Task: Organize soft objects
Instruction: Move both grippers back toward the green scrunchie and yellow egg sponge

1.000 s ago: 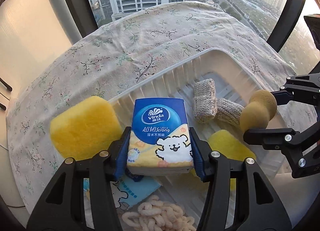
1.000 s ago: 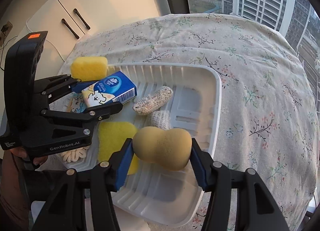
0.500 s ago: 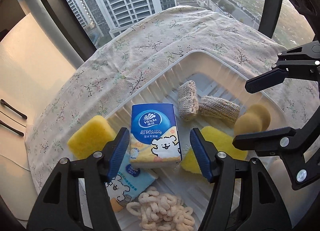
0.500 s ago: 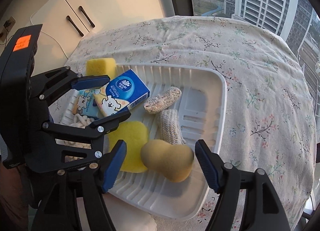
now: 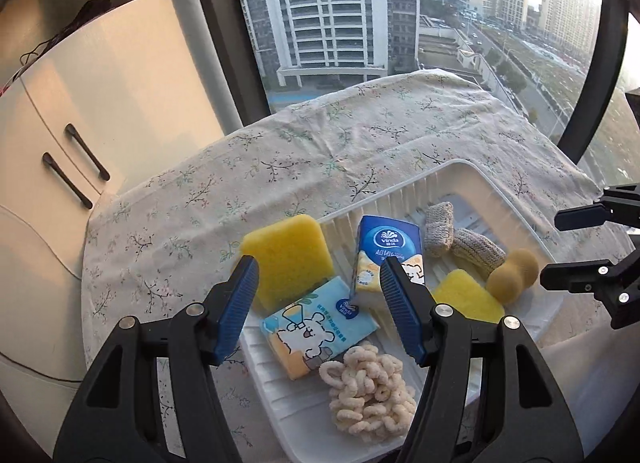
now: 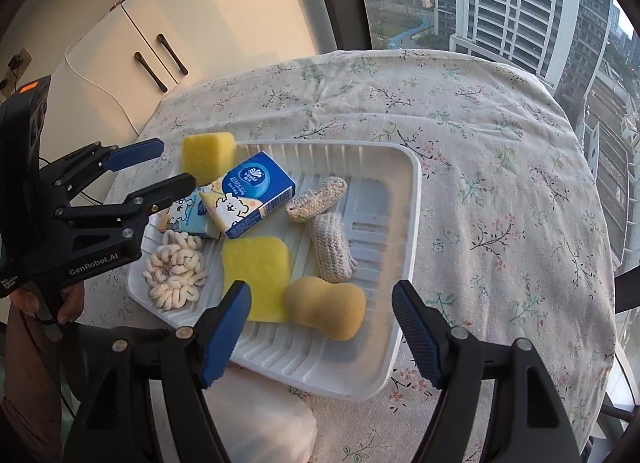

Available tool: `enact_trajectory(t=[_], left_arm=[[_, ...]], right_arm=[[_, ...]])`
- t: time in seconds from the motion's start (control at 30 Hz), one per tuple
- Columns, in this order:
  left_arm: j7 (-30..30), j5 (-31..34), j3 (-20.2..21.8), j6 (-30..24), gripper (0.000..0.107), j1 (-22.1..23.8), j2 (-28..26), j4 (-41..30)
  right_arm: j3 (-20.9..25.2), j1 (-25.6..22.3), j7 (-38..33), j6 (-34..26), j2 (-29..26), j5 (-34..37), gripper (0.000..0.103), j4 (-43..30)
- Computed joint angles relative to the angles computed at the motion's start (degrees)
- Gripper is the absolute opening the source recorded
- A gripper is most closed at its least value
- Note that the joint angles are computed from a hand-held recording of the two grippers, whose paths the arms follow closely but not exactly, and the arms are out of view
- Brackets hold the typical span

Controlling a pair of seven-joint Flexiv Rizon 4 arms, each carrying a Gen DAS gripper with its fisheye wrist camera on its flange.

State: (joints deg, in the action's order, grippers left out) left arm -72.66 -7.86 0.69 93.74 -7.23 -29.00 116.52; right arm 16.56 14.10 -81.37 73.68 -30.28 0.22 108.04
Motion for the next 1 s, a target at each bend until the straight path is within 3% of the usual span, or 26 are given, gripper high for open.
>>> enact_trajectory(t=[0.07, 0.17, 0.2, 0.3, 0.4, 0.67, 0.9, 1.0], left_arm=[[-1.55, -0.92, -0.69, 2.19, 0.061, 1.52, 1.38, 2.37], [-2.53, -2.31, -6.60, 4.30, 0.061, 8.24, 3.74, 6.69], [-3.10, -2.44, -6.77, 5.13, 0.061, 8.94, 4.43, 7.94], [-5.36, -2.43, -4.23, 8.03, 0.061, 8.08, 6.00, 11.00], [-7.16, -2.86, 0.97, 10.85, 0.061, 4.28, 7.19, 13.95], [-11.05, 0.09, -0.85, 15.15, 0.061, 8.52, 11.15, 23.67], [-12.98, 0.76, 1.87, 21.15, 0.061, 5.55, 12.39, 32.18], [-14.94, 2.72, 1.00, 23.57, 0.061, 6.72, 12.40, 35.63]], right_arm=[[-1.25, 0.59, 1.20, 1.01, 0.93, -0.41, 0.075, 1.45], [-2.42, 0.81, 3.02, 1.81, 1.96, -0.94, 0.075, 3.16], [-2.65, 0.73, 3.64, 2.05, 2.36, -1.00, 0.075, 3.82], [-3.67, 0.66, 5.68, 3.11, 3.58, -1.48, 0.075, 6.04], [-5.52, 1.34, 8.20, 4.39, 4.90, -3.17, 0.075, 8.74], [-4.60, -1.16, 10.31, 6.88, 7.85, -4.11, 0.075, 15.00], [-4.22, -2.19, 10.38, 10.04, 11.03, -4.08, 0.075, 21.85], [-2.74, -3.52, 9.54, 11.07, 11.79, -2.90, 0.075, 24.23]])
